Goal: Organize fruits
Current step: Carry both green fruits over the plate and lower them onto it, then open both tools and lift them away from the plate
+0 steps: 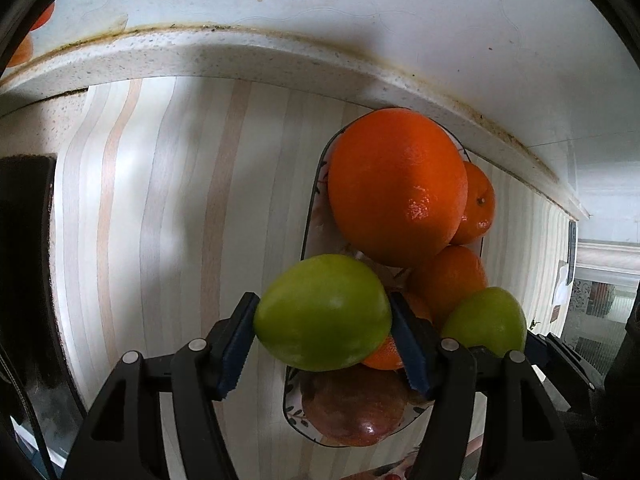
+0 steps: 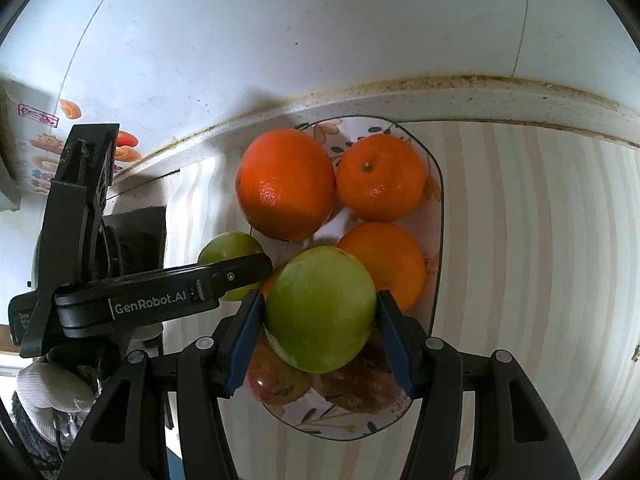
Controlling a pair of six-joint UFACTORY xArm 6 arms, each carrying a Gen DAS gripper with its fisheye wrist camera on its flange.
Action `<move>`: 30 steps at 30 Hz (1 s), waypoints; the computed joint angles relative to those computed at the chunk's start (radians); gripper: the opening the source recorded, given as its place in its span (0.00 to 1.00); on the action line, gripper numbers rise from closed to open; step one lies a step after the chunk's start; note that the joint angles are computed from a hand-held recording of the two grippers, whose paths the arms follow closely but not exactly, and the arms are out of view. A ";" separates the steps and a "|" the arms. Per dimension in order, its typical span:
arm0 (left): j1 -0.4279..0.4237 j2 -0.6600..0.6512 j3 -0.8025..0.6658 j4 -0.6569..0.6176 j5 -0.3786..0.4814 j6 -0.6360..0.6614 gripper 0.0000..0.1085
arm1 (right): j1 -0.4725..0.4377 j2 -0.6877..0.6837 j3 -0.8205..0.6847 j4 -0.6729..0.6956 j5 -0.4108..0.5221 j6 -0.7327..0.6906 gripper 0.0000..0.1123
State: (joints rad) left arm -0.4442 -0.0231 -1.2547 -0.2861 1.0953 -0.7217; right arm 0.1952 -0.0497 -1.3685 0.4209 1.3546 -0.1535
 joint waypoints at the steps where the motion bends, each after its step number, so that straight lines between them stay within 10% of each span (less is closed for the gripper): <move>1: 0.002 -0.001 -0.001 0.002 0.000 -0.001 0.59 | 0.002 0.004 -0.004 0.003 0.000 0.003 0.54; 18: -0.001 -0.093 -0.004 0.101 0.060 -0.043 0.60 | 0.012 -0.051 -0.006 -0.065 -0.035 0.076 0.82; 28: -0.246 -0.230 -0.065 0.506 0.299 -0.284 0.61 | 0.050 -0.324 0.135 -0.349 -0.087 0.181 0.88; 30: -0.292 -0.253 -0.067 0.529 0.338 -0.323 0.82 | 0.041 -0.371 0.158 -0.350 -0.075 0.182 0.88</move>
State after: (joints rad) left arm -0.7362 -0.2762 -1.3217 0.2429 1.4329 -1.0446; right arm 0.2366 -0.4211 -1.2102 0.0706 1.2791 0.0285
